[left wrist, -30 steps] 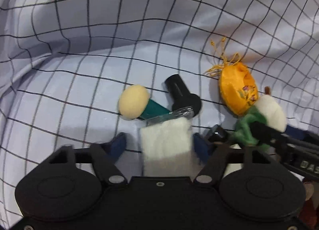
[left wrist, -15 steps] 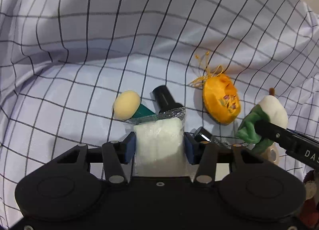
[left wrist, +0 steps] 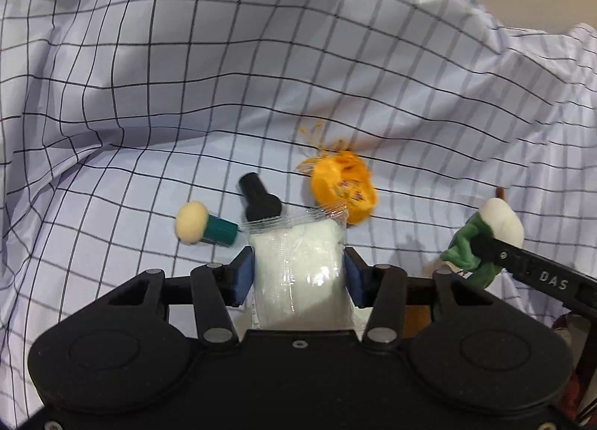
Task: Organize soft objects
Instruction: 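Close the left gripper on the gauze packet while the right gripper closes on the green plush doll, then carry the gauze packet with the left tool while the right tool carries the plush doll toward the basket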
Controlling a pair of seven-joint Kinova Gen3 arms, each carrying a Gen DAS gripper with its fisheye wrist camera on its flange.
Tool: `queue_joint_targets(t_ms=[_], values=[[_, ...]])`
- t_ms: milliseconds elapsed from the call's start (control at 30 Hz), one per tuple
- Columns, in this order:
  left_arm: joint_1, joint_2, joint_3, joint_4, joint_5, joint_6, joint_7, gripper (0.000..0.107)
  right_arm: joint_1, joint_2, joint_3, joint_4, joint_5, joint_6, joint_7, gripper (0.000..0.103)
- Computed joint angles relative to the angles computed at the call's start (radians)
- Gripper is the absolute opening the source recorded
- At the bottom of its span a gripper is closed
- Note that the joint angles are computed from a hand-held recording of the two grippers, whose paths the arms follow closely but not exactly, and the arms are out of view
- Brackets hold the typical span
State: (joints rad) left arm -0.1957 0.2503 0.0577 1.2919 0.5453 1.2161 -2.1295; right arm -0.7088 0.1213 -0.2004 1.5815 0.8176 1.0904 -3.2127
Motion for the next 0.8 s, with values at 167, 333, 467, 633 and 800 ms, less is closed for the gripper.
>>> queue_joint_targets(t_ms=[167,333,467,633,800], values=[[-0.02,-0.096,-0.016,0.073,0.047,0.013,-0.056,0.049,-0.058,-0.037,-0.047,0.029,0.06,0.073,-0.088,0.052],[-0.027,-0.191,-0.063,0.149,0.096,0.036,-0.119,0.049,-0.125,-0.062,-0.113,0.053,0.118,0.159,-0.175,0.052],[-0.018,-0.278,-0.109,0.228,0.117,0.032,-0.177,0.049,-0.199,-0.072,-0.172,0.076,0.175,0.251,-0.267,0.052],[-0.005,-0.38,-0.182,0.317,0.138,0.064,-0.248,0.049,-0.308,-0.06,-0.243,0.056,0.177,0.382,-0.343,0.053],[0.023,-0.493,-0.241,0.419,0.102,0.055,-0.28,0.049,-0.438,-0.043,-0.277,0.05,0.18,0.505,-0.474,0.053]])
